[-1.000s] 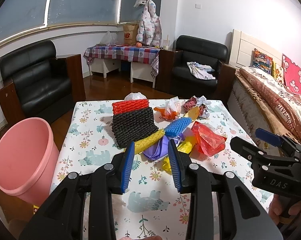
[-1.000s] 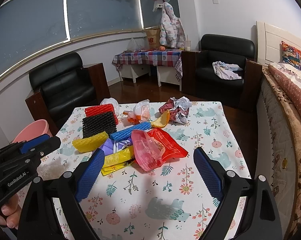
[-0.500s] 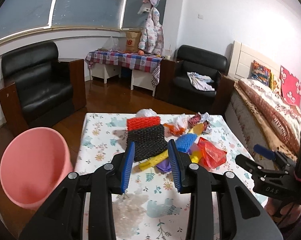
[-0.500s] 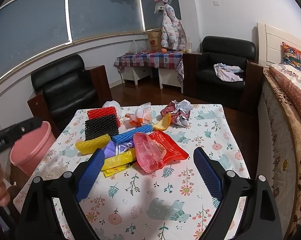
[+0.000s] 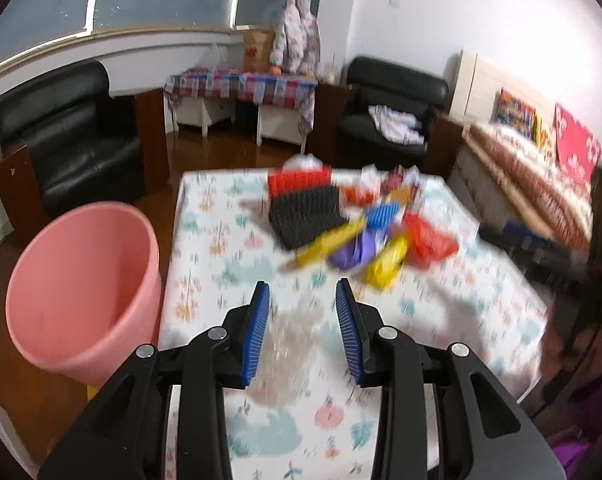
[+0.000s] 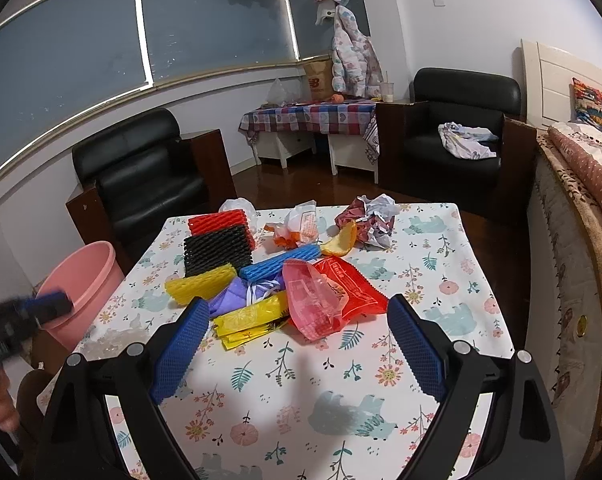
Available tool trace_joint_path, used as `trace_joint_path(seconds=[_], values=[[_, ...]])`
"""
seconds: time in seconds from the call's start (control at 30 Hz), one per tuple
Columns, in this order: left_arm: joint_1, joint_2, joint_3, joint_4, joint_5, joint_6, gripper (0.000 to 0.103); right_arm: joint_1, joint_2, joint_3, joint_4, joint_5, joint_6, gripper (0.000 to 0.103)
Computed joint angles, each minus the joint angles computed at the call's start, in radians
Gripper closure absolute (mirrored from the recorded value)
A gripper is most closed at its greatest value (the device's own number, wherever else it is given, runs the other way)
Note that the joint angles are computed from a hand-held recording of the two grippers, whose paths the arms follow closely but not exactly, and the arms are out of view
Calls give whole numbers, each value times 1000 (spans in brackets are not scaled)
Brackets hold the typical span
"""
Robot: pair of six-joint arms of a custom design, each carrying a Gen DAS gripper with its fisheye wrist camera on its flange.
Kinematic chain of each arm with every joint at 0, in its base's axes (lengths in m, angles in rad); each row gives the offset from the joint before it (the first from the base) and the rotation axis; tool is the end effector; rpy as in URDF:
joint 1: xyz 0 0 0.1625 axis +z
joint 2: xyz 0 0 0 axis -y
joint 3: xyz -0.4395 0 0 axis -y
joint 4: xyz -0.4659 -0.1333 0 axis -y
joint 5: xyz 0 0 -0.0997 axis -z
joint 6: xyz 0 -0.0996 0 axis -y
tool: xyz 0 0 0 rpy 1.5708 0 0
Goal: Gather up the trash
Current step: 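Grasp the clear bubble-wrap bag with the left tool, then carry the bubble-wrap bag with the left tool while the right tool grasps the yellow foam net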
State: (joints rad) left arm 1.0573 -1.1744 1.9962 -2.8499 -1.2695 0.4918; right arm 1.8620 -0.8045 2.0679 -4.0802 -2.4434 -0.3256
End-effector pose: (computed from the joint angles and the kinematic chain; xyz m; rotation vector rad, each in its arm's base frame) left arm -0.1619 -0.6186 0.1854 1.2515 2.4801 -0.6506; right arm 0.2091 -0.4992 0.1091 -0.0298 -2.0083 1.3528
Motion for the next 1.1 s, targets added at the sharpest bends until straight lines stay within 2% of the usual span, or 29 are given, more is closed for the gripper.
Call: trace_joint_path(seconds=[0.3,0.63,0.9,1.1], values=[[30,50,-10,30,112,35,68,-3,-9,12,17,12,33,14],[40,46,-35,112,91,69,66,-16,-11,-8,112,73,69,14],[48,58,-74,201,61,133,66,-32,2,-82,309,159,164,14],[73,56,-96,241,-1,150,69,-49,21,-135,450,231,240,15]])
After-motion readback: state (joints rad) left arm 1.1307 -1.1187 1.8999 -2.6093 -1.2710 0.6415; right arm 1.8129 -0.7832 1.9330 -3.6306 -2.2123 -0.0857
